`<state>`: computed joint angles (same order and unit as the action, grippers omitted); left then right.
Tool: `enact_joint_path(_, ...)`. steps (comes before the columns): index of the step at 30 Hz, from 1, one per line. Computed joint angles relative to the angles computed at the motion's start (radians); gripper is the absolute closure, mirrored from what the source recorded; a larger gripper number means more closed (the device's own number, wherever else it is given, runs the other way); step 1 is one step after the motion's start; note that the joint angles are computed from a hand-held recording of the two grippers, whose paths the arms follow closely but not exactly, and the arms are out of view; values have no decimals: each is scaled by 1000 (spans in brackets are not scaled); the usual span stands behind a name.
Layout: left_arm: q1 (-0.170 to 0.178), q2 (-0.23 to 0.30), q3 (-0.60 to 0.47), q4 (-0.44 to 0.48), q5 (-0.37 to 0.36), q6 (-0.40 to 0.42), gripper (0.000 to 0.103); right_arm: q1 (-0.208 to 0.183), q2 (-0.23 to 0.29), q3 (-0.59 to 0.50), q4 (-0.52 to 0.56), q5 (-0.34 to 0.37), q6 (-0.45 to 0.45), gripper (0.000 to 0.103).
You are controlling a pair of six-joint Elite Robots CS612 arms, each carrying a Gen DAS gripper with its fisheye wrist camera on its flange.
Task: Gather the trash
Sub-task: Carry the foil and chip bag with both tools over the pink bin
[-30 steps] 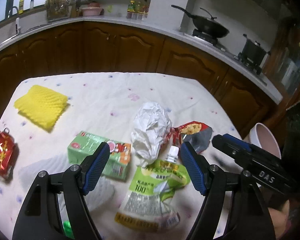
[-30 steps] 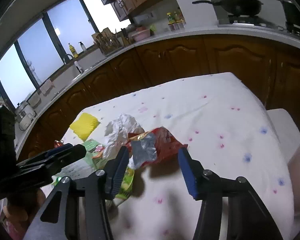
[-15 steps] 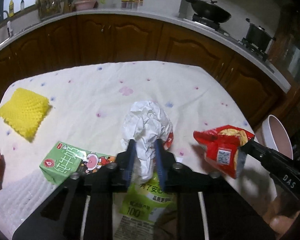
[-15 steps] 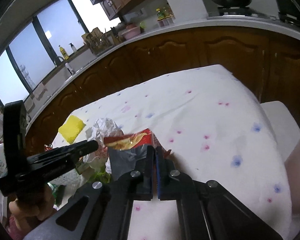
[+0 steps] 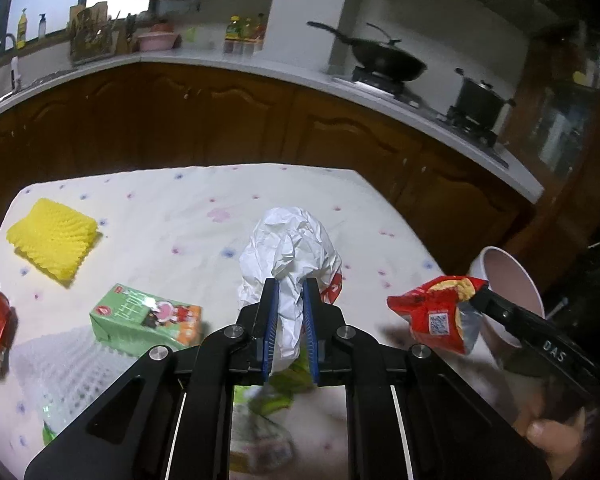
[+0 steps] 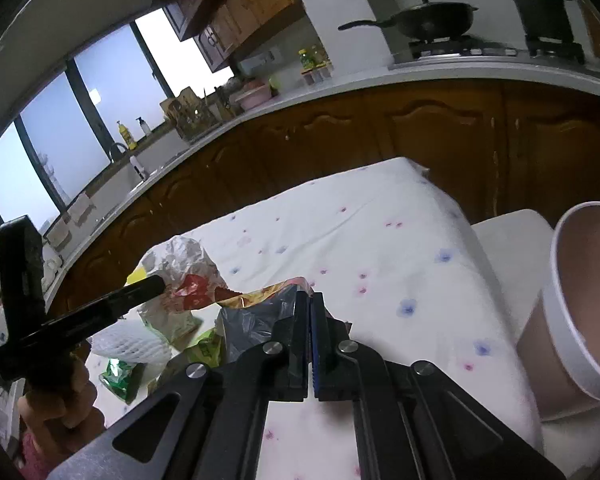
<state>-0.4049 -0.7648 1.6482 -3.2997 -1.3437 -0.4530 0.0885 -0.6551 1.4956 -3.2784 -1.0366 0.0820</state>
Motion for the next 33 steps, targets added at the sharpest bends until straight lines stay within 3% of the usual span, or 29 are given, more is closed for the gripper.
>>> enact_joint_path(14,-51,-10,21,-45,-58,32,92,-51,-49,107,-117,-2,44,102)
enact_joint_path(33,-103,7,-60,-15,-155,123,92,-136,-101,216,-238,-85,108,102)
